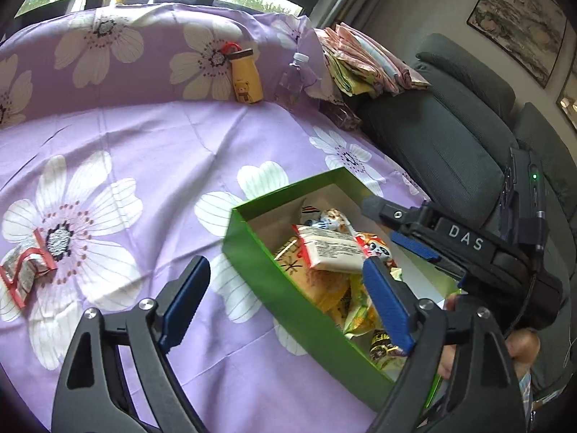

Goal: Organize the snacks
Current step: 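Open the right gripper to drop the pack into the box, then withdraw the right gripper from the box toward the last red pack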

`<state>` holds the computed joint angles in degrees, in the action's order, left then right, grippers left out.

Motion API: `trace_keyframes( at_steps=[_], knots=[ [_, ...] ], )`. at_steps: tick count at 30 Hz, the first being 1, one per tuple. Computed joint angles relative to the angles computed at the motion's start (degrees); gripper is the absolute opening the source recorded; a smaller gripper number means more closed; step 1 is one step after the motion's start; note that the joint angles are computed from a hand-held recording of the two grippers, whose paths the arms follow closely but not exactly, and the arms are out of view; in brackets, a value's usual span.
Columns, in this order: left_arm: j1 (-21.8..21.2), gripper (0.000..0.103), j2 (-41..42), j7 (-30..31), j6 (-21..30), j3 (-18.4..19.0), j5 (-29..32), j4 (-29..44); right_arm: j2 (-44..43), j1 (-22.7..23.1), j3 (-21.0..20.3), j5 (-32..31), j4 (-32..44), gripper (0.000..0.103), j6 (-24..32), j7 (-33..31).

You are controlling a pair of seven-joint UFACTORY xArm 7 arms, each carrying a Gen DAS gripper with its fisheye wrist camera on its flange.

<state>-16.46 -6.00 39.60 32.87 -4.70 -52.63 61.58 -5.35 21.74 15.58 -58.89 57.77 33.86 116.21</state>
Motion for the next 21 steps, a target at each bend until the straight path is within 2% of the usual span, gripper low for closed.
trace_keyframes(
  at_steps=[3, 6, 8, 10, 12, 14, 18, 21],
  knots=[
    [1.9, 0.091, -3.6, 0.7, -1.9, 2.3, -0.2, -4.1, 0.7, 0.5, 0.6, -2.0, 1.4, 0.079, 1.7, 0.6],
    [3.9, 0.094, -6.0, 3.4, 0.2, 6.2, -2.6, -7.1, 2.0, 1.3, 0.5, -3.3, 3.0, 0.085, 2.5, 0.1],
    [5.9, 0.094, -6.3, 1.4, -1.1, 7.1, -1.5, -8.2, 3.1, 2.2, 0.4, -3.1, 4.3, 0.086, 3.8, -0.7],
    [8.0, 0.094, -6.3, -2.4, -4.4, 7.4, 1.4, -9.1, 4.3, 3.2, 0.2, -3.2, 5.7, 0.087, 5.3, -1.4],
    [9.2, 0.094, -6.4, -3.8, -4.9, 9.1, 0.8, -9.7, 5.6, 4.2, -0.3, -3.6, 6.8, 0.09, 5.3, -1.8],
    [10.5, 0.094, -6.2, -3.6, -2.6, 11.3, -0.6, -9.4, 6.7, 5.1, -0.9, -4.1, 7.6, 0.091, 4.5, -2.1],
    [12.9, 0.094, -6.1, -7.4, -7.6, 11.2, -0.1, -10.0, 9.1, 7.4, -1.7, -4.6, 10.3, 0.091, 6.5, -3.5],
    [12.9, 0.094, -5.5, -5.5, -3.9, 13.1, -5.0, -8.8, 10.6, 8.9, -2.5, -6.0, 12.0, 0.091, 6.4, -3.2]
  ],
)
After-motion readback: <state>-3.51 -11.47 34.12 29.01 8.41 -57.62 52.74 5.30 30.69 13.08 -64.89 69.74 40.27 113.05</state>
